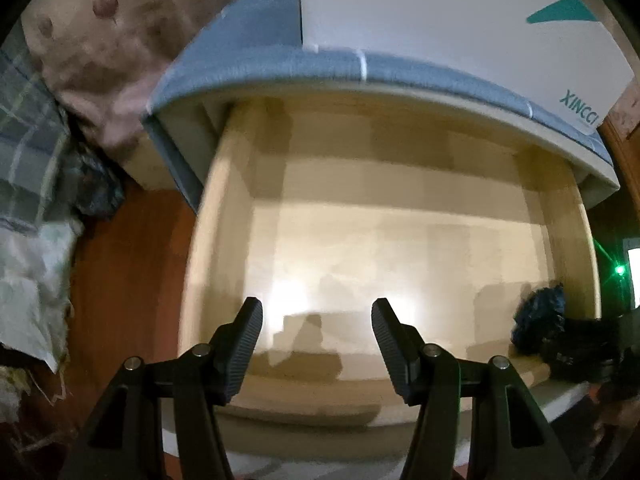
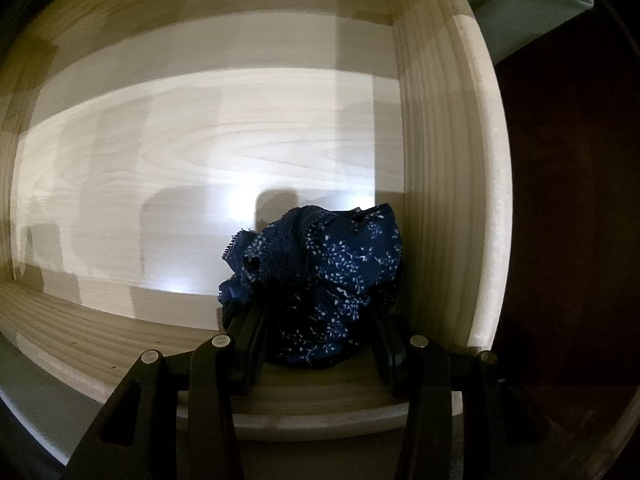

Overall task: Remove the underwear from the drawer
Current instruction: 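Withdraw the left tool from the box back over the empty drawer, then lift the dark blue briefs with the right tool up over the white box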

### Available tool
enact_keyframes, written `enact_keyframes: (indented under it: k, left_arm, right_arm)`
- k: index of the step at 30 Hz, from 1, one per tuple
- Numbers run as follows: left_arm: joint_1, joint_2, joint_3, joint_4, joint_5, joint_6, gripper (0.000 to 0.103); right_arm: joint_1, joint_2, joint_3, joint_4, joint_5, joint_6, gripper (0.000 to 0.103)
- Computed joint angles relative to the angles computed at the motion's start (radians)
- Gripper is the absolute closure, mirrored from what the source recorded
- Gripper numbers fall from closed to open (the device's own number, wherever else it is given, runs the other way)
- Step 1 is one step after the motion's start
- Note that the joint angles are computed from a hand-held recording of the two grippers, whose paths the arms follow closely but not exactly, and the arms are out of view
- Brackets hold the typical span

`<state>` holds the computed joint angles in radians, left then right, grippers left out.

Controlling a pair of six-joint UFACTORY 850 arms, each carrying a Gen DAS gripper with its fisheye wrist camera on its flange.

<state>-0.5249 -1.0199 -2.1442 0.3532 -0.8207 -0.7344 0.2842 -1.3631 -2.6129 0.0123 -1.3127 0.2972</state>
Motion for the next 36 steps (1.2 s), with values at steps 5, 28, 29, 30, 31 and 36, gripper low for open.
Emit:
enact_keyframes:
  k: [5,28,29,30,31,36]
  left_arm:
    - [-0.005,0.006,0.011,0.011,0.018,0.022,0.045]
    - [-0.008,0.047,0.073,0.024,0.081,0.0,0.045]
    - [-0.008,0.05,0.078,0.028,0.085,-0.005,0.045]
    - [-0.007,0.051,0.08,0.025,0.088,-0.005,0.045]
    - [-0.007,0.053,0.082,0.022,0.091,-0.004,0.045]
    - [-0.004,0.069,0.104,0.021,0.111,-0.023,0.045]
  right_arm:
    - [0.0,0.045,0.079,0.004,0.048,-0.007,0.066]
    - [0.018,0.363,0.617,-0.035,0.498,0.023,0.085]
    - [0.02,0.376,0.635,-0.041,0.516,0.029,0.085]
    - [0.022,0.391,0.656,-0.043,0.537,0.034,0.085]
    - [0.023,0.405,0.675,-0.046,0.557,0.042,0.085]
    - [0.025,0.517,0.825,-0.082,0.693,0.079,0.085]
